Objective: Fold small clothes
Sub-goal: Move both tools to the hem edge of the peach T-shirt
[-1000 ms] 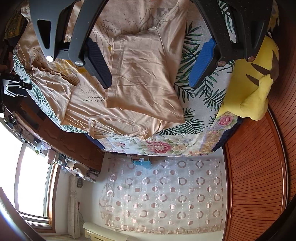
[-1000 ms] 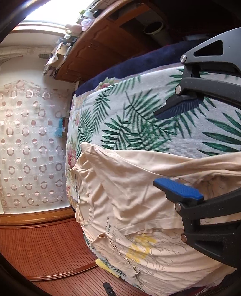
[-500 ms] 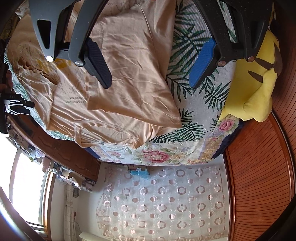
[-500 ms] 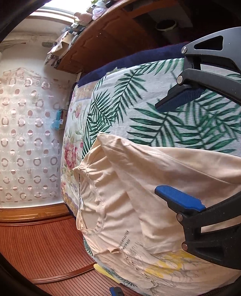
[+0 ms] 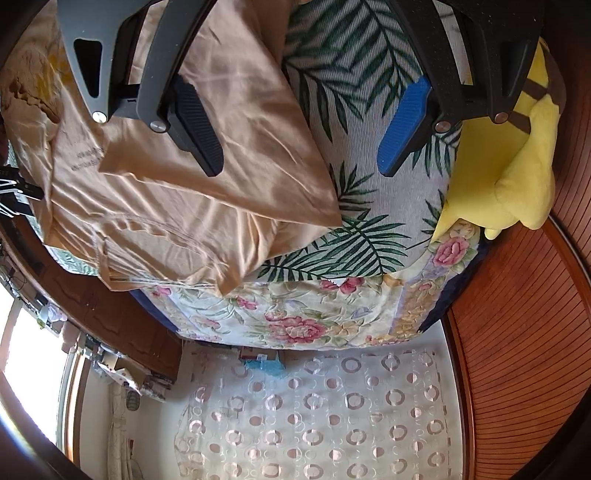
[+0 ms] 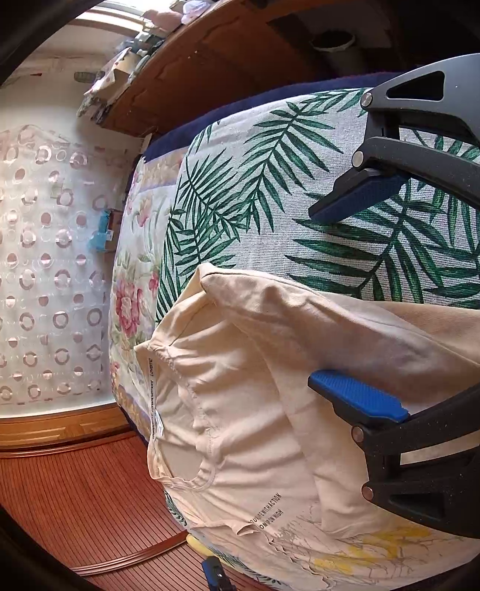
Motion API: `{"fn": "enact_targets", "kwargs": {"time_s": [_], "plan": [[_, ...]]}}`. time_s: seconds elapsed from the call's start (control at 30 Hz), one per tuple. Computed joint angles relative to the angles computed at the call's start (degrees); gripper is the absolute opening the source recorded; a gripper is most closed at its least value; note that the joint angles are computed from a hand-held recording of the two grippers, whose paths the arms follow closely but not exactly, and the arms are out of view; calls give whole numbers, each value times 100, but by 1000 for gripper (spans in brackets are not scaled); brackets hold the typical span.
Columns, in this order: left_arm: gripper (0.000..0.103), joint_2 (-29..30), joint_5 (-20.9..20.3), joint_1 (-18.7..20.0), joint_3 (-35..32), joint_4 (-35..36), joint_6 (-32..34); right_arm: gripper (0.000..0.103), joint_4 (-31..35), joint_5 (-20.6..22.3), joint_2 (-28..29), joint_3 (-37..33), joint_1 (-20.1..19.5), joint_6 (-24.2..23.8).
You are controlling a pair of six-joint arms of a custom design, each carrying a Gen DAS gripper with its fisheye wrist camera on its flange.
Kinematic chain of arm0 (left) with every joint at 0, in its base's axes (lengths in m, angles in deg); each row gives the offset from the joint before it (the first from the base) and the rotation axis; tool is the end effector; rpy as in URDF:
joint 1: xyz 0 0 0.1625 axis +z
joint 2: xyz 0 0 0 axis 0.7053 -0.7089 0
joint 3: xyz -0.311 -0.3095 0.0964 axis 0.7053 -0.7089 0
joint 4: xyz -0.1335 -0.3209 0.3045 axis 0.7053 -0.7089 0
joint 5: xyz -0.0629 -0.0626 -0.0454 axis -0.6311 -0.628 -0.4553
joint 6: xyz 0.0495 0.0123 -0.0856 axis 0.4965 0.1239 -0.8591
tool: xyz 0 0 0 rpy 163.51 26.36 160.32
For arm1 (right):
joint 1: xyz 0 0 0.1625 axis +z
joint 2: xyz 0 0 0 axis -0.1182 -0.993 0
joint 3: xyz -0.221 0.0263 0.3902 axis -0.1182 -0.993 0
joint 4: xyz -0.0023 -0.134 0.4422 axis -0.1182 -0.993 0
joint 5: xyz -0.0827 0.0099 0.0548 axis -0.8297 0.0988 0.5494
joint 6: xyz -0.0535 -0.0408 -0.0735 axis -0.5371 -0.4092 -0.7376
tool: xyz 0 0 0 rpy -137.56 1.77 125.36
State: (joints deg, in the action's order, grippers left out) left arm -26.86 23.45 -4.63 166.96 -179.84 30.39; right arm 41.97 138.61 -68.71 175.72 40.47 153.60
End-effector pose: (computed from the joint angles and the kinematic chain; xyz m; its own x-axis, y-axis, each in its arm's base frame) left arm -0.1876 -0.4150 -0.0468 -0.6425 0.4782 -0.5987 0.7161 0.6529 -0.2470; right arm -0.0700 -0.2345 0.2633 -0.6735 0.1477 0.7243 -0.4294 0.7194 -0.5460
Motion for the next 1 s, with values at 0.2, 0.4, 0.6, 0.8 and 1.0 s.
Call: {"fn": "enact_targets", "kwargs": {"time_s": [0.2,0.4,0.6,0.8,1.0], "plan": [[86,178,24,250,-339,320,143,84,-124,119,56,9,97,32],[86,181,-139,364,-432,550,142,86,-125,100,49,12,64,18],[97,185,-162,341,-490,756,156,86,24,-50,30,-22,-41,-18],[89,83,-343,407,-563,963,389,76,-120,789,559,-377,772,-133],[63,-89,-771,673,-774,1186,674,41,-82,726,997,-678,974,-188]]}}
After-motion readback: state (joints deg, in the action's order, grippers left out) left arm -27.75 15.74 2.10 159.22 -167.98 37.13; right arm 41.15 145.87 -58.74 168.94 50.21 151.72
